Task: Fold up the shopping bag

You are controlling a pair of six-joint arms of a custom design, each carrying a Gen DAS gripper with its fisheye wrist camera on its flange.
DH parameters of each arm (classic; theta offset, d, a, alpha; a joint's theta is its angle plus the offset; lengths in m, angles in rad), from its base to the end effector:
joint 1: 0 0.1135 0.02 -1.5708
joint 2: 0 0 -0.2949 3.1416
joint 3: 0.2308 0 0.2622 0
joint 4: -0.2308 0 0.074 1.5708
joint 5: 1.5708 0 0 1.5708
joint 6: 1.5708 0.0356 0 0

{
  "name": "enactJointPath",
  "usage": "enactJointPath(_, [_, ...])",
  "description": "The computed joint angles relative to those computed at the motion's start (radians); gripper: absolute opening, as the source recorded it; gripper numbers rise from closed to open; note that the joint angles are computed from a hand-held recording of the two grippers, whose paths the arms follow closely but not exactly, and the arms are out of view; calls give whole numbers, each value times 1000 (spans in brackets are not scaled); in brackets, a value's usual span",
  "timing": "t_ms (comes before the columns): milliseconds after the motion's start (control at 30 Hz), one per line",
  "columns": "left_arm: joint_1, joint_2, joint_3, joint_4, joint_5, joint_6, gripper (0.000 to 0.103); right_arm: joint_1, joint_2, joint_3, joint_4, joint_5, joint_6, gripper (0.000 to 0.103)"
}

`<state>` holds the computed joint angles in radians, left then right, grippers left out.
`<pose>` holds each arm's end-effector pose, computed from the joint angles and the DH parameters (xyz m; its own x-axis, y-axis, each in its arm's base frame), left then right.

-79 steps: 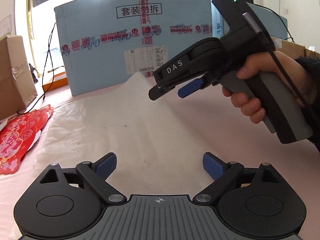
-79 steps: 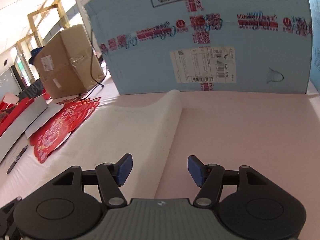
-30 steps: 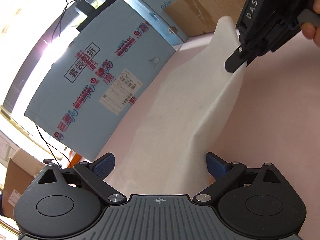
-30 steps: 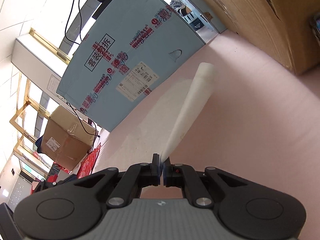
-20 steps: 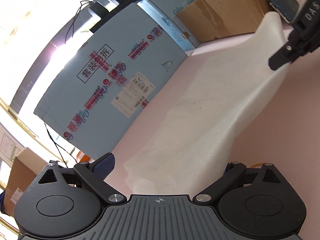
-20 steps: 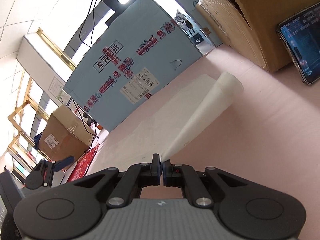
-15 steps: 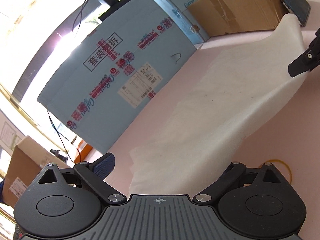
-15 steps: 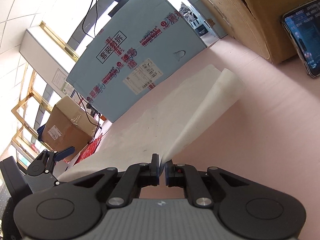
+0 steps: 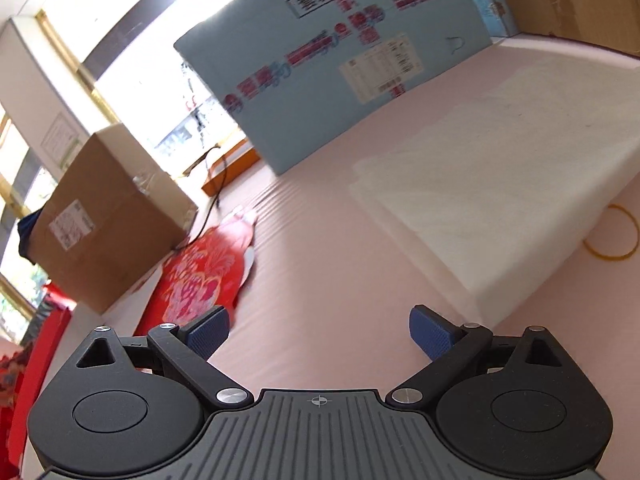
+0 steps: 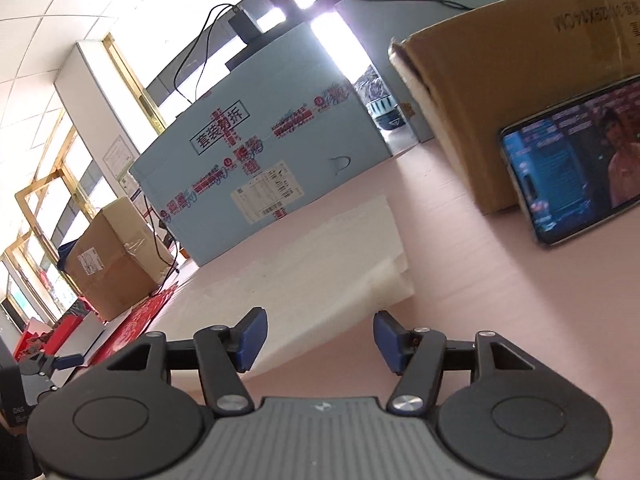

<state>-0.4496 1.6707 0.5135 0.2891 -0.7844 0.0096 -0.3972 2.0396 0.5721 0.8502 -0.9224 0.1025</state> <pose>0.2550 -0.0951 0.1216 -0.6882 0.3397 -0.6411 -0.0969 0.8327 0.5452 0.3034 -0.0965 0.0736 -0.5684 0.3055 -0.7640 -0.3092 0.7812 0.5424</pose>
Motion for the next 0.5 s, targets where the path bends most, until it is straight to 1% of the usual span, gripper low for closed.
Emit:
enactJointPath(100, [1, -49, -24, -38, -84, -75, 98, -36, 12, 31, -17, 7, -9, 62])
enactJointPath(167, [-15, -74, -39, -7, -143, -121, 98, -46, 19, 43, -18, 24, -11, 63])
enactJointPath(200, [-26, -79, -44, 35, -159, -133, 98, -49, 23, 49, -22, 34, -10, 63])
enactJointPath(267, [-56, -66, -49, 168, -153, -131, 98, -52, 33, 61, -28, 41, -6, 63])
enactJointPath(333, [-85, 1, -12, 314, -66, -96, 98, -51, 43, 68, -32, 47, 3, 64])
enactJointPath(400, [-120, 80, 42, 409, 45, -43, 98, -50, 54, 70, -22, 52, 12, 64])
enactJointPath(433, [-135, 121, 81, 432, 107, -12, 98, -49, 57, 67, -10, 55, 15, 64])
enactJointPath(500, [-171, 214, 175, 425, 189, 37, 98, -47, 60, 53, 20, 70, 15, 64])
